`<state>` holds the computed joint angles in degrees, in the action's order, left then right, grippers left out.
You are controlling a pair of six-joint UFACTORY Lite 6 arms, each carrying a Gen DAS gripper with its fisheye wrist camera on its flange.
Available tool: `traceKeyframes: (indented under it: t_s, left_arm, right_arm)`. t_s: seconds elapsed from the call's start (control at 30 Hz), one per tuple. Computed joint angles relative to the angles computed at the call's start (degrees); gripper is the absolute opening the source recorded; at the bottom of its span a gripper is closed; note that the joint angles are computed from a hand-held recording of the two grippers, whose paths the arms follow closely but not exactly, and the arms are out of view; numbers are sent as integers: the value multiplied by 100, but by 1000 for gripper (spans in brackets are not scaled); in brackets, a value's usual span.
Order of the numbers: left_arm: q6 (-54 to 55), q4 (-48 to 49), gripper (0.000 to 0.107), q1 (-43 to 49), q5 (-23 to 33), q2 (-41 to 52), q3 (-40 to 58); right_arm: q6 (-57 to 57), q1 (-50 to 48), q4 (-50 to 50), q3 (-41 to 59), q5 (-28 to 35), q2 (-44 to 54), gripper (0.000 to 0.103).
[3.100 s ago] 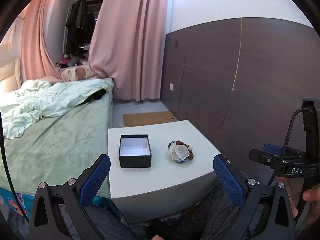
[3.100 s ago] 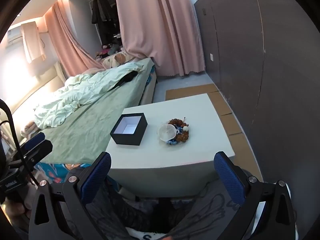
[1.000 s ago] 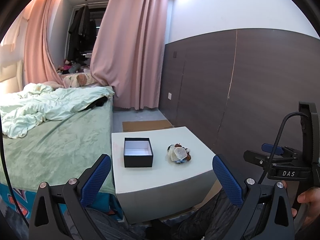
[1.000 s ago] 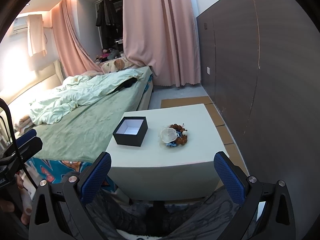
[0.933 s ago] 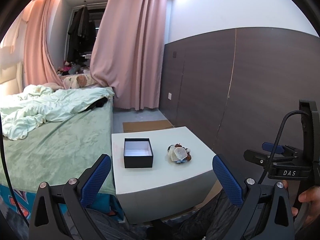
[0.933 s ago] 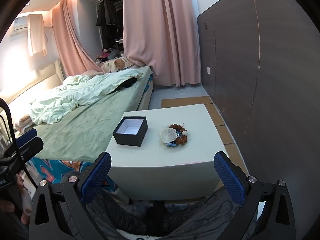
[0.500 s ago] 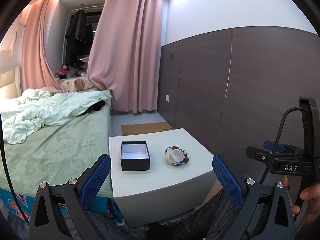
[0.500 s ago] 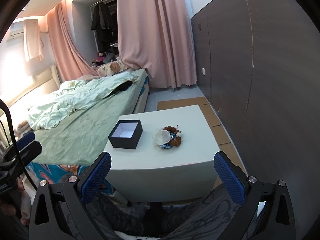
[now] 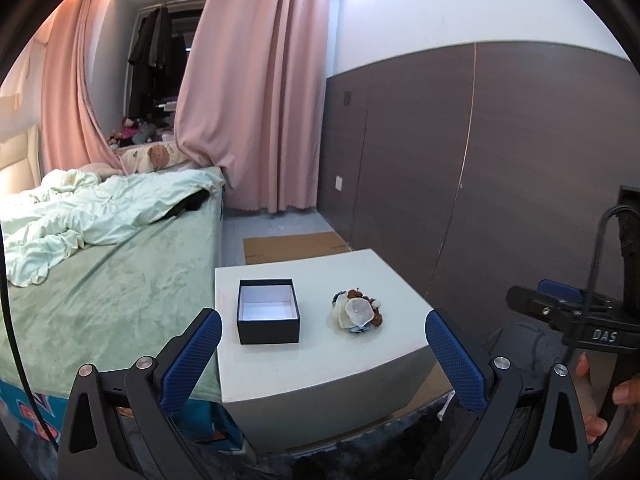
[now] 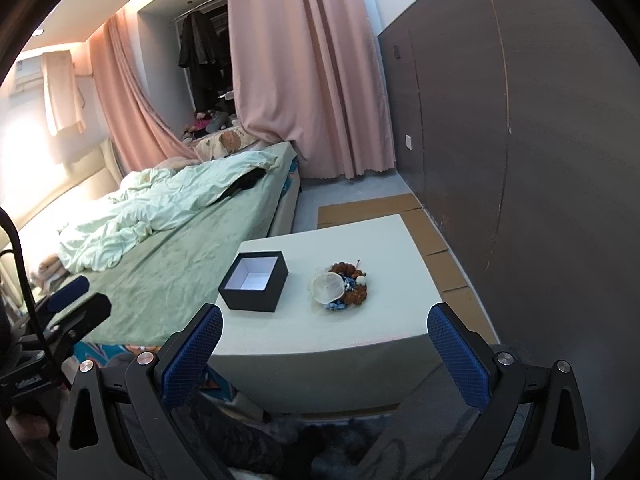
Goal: Organize jewelry
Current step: 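Move both grippers down toward the jewelry pile beside the black box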
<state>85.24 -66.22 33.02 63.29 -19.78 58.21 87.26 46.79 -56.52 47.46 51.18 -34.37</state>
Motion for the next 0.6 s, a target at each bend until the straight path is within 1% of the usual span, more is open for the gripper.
traceKeyframes:
  t_s: [0.17,0.3,0.43,0.53,0.6]
  left_arm:
    - [-438,318,102,-597,-447,130,243]
    - [-907,707,102,-1308,-976,410,537]
    - [-1254,980,102,-1867,-1300,875,829]
    - [-1505,1077,101,-2156,-1362,1454,1193]
    - [-1646,1177,97,-2435,-1570,1830,1426]
  right_arm:
    - [-504,-774,346,-145,-591,-211,103]
    - [-1342,-1787,1025,-159,-1386,-183,103]
    - [-2484,-2872,2033,-178,-2293,76,103]
    - [-3639,-3501,3010,-12,-2689,517,103]
    - [-4149,-3812,3444,-5,-3035,688,103]
